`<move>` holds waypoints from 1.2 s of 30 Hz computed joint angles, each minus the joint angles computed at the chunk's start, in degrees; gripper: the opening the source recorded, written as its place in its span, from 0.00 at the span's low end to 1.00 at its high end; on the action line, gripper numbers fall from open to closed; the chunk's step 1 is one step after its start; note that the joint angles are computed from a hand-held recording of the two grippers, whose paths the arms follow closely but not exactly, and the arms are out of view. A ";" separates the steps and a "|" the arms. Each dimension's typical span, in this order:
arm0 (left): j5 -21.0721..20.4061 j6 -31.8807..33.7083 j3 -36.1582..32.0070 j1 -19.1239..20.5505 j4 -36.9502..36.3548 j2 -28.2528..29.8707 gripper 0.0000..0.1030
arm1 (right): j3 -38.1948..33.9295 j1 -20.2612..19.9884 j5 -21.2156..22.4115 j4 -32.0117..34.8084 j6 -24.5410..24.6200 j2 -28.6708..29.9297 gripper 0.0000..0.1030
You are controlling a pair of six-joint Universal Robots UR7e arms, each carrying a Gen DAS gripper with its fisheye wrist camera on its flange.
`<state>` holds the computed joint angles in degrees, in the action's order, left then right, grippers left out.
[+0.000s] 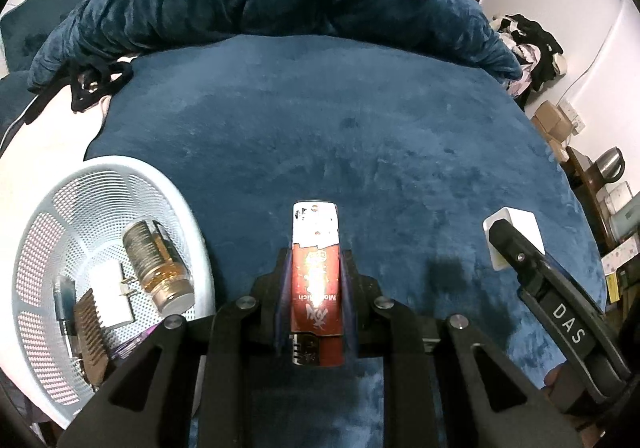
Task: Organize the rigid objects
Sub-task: 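Carry the red lighter and white charger over the blue basket with both tools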
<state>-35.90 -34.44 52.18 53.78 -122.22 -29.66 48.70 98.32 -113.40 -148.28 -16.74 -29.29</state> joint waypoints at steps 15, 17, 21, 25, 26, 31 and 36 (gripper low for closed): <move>1.99 -1.23 5.30 -1.74 -0.91 -3.60 0.21 | 6.16 0.59 2.77 -2.52 -0.53 -3.60 0.62; 2.40 -1.77 6.36 -1.91 -0.97 -4.37 0.21 | 6.97 0.77 3.13 -2.91 -1.00 -3.97 0.62; 3.37 -3.24 8.91 -2.26 -1.06 -6.25 0.22 | 7.80 1.11 3.59 -3.23 -1.55 -4.32 0.62; 4.46 -4.82 11.04 -2.45 -0.68 -7.98 0.22 | 8.68 1.45 4.02 -3.69 -2.33 -4.61 0.62; 4.65 -5.31 11.66 -2.49 -0.64 -8.45 0.22 | 8.87 1.55 4.03 -3.79 -2.55 -4.66 0.62; 5.36 -7.00 14.24 -2.57 -0.71 -10.33 0.22 | 9.54 1.82 4.02 -4.12 -3.42 -4.91 0.62; 5.79 -8.37 16.17 -2.60 -0.65 -11.86 0.22 | 9.64 2.02 3.96 -4.39 -3.69 -4.90 0.62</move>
